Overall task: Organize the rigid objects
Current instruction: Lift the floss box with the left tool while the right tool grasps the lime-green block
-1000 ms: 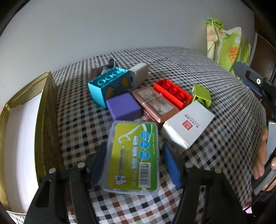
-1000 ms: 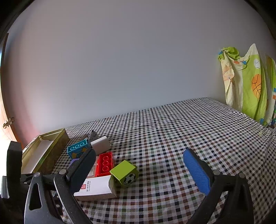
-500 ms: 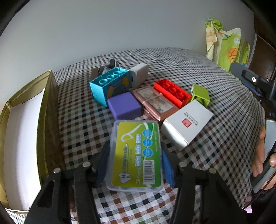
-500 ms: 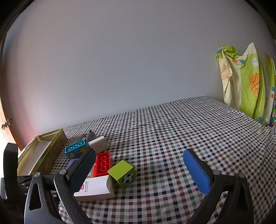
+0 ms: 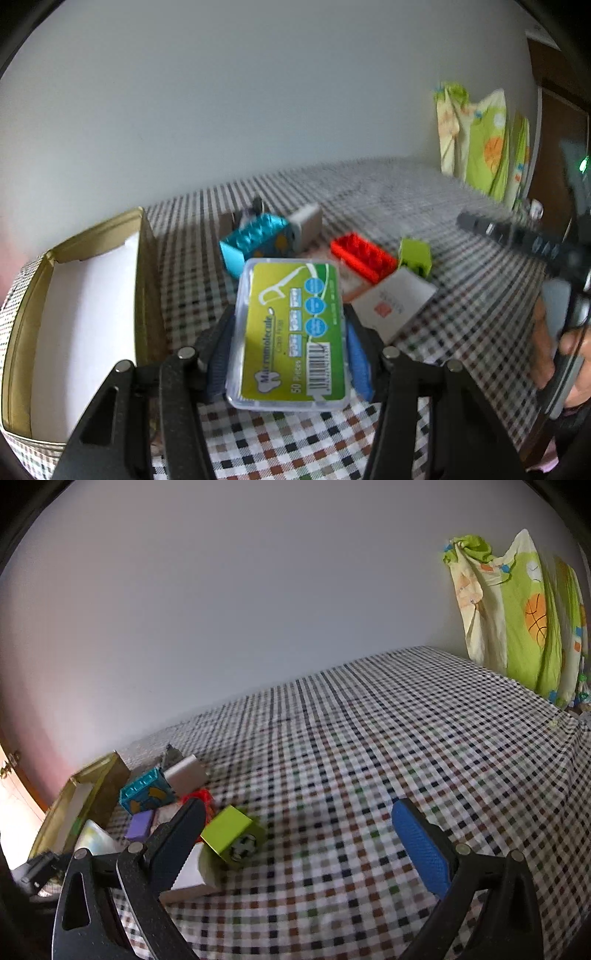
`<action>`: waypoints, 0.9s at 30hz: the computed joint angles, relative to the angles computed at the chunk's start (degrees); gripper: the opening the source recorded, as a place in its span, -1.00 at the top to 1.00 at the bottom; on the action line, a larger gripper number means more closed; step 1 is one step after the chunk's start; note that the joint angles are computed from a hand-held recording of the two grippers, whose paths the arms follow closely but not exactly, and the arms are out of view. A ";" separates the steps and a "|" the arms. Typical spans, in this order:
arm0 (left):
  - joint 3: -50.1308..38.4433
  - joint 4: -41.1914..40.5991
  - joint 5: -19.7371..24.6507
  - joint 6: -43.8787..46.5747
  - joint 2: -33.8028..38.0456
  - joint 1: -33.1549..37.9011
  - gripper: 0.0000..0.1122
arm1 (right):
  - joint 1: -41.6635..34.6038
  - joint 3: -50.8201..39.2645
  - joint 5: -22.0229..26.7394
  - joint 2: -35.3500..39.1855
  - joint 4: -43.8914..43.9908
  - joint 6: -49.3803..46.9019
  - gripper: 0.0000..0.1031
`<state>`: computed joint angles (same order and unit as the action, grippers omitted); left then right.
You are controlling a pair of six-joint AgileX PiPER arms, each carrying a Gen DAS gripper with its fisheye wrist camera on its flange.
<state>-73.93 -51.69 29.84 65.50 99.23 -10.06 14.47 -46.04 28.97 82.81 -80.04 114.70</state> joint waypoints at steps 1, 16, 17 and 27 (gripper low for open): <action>0.38 -2.23 0.09 1.44 -0.32 0.51 0.05 | 0.03 -0.72 -0.69 0.47 2.16 -2.93 -0.85; 7.57 -32.76 -11.27 29.12 -6.61 3.21 0.05 | -4.61 -17.03 -4.74 13.99 40.80 -44.79 -0.73; 7.58 -34.14 -12.13 30.72 -6.59 3.15 0.05 | -5.24 -17.29 -5.67 14.44 43.53 -47.31 -0.73; 9.32 -42.67 -8.25 39.65 -6.90 7.61 0.05 | -9.10 -16.98 -9.05 13.82 58.87 -61.90 -0.36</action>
